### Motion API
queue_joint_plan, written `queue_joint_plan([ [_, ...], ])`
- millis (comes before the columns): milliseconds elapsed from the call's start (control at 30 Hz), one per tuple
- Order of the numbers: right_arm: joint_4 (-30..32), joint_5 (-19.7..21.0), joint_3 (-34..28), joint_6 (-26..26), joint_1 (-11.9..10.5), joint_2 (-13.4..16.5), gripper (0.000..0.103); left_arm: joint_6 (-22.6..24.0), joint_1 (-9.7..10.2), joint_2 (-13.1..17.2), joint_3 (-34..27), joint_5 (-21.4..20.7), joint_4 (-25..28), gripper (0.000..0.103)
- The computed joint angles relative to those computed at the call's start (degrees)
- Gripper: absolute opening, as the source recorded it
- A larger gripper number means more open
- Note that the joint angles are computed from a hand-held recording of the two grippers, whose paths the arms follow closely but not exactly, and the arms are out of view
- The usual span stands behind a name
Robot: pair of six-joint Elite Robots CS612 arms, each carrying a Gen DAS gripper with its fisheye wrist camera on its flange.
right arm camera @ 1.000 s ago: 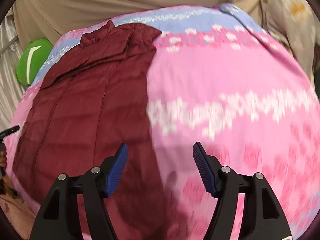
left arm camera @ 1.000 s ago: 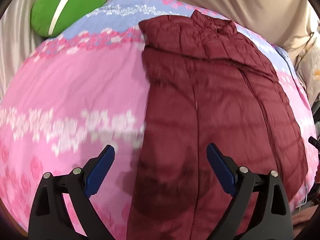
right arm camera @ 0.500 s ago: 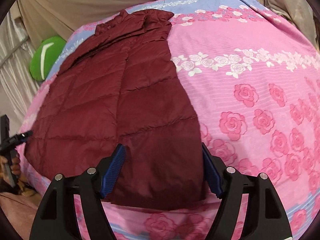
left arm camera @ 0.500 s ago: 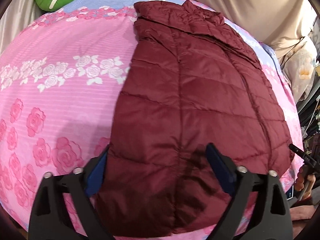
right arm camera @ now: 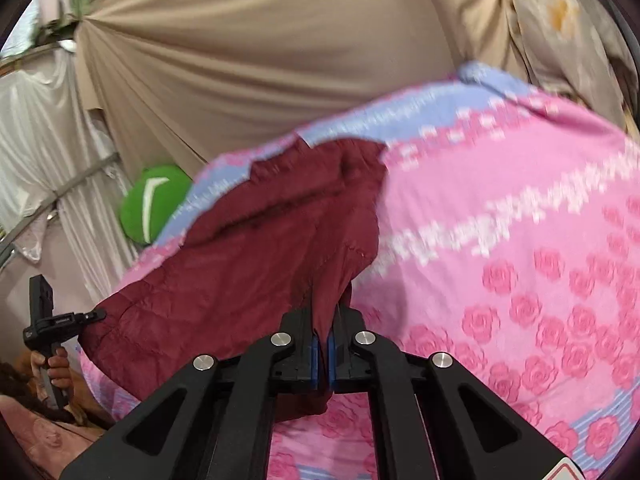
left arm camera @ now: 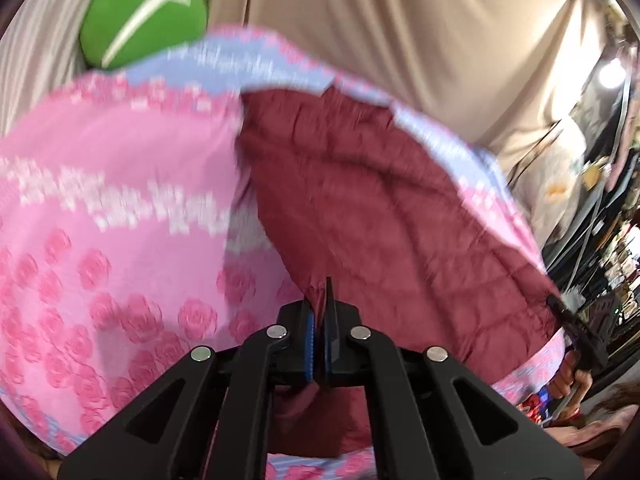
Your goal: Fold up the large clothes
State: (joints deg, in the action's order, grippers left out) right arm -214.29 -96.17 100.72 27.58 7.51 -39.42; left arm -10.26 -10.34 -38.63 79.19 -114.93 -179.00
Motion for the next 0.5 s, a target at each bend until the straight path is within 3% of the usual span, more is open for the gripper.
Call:
queue_joint_plan([
  [167,-13.4,-0.4,2.2,-4.5,0.5,-1.1,0.003,-5.1,1.14,-2.2,3.3,-3.3,-13.4,0.001],
  [233,-19.3,0.3,3.1,-4.8,0.3,-1.4,0.003,-6.7,1.41,-3.2,4.7,-2.6,-18.8,0.001],
  [333,-27.9,2.5,3.9,-3.5,-0.5,-1.7,0.003,-7.7,1.59,-4.3,5.6,-0.6,-22.6,0.001],
  [433,-31.3,5.4,3.3,-2.2,-1.5,-1.8,0.003,-6.7,1.30,-4.3,4.2,0.7,-20.6,0.001],
  [500,-28.6,6.5,1.5,-1.1,-2.1,-1.8,0.003,-5.8,1.13,-3.5,1.5,0.9,-16.2,0.001],
])
